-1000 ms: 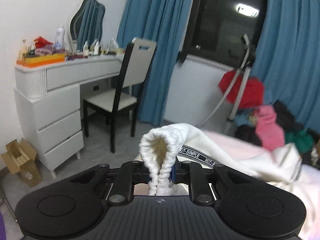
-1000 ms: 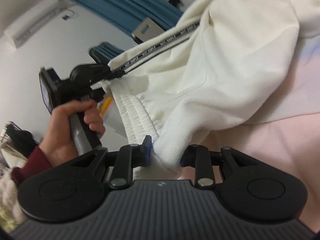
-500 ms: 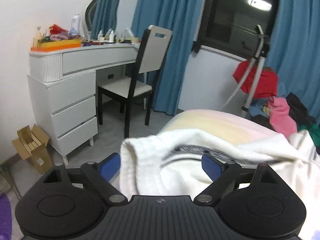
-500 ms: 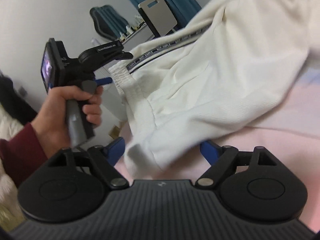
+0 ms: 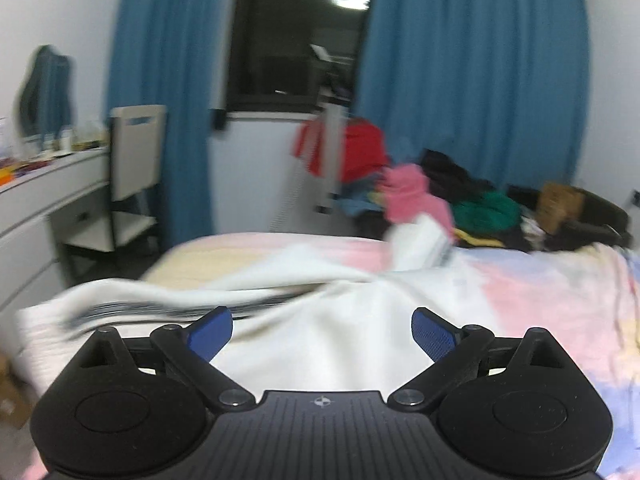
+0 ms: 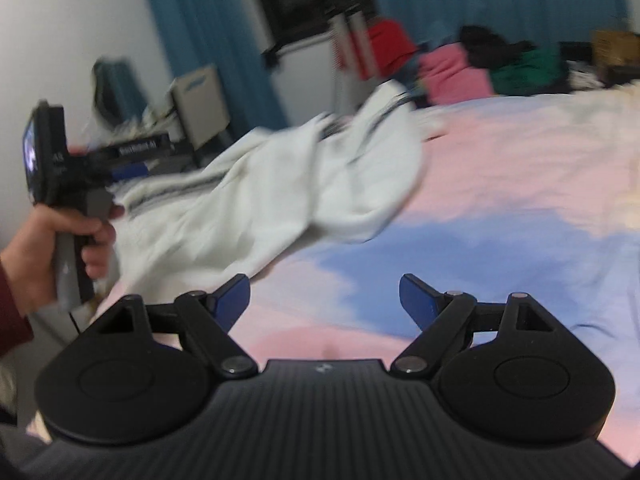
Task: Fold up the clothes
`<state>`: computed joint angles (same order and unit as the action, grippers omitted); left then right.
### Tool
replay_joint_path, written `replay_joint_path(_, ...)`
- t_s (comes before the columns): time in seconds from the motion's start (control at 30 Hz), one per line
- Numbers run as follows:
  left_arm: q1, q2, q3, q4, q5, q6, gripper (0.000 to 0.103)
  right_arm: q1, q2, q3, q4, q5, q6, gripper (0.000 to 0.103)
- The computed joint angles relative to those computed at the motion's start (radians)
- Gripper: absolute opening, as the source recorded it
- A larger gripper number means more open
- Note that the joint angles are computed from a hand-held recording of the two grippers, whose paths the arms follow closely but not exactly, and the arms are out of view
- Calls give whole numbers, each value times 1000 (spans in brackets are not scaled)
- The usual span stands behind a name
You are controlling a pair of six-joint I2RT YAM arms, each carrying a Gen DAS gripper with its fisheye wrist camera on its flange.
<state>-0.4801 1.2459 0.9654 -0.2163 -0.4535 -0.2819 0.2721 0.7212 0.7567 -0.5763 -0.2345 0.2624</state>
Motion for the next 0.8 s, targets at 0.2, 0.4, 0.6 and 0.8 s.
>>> replay_joint_path(0.2,-113,442,307,91,-113,-4,97,-189,106,-38,149,-106,-22,84)
replay_joint_path(0.4,-114,839,747,-128,-210,-11,81,-231,307,-42,324,-111,-63,84)
replay_joint_path(0.6,-126,913,796,-99,-238,48,35,-323,478,-7,387,-183,20,84)
replay_joint_path(0.8,-156,700,594,-50,-216,25,16,-352,469,-23,404,-227,77,84)
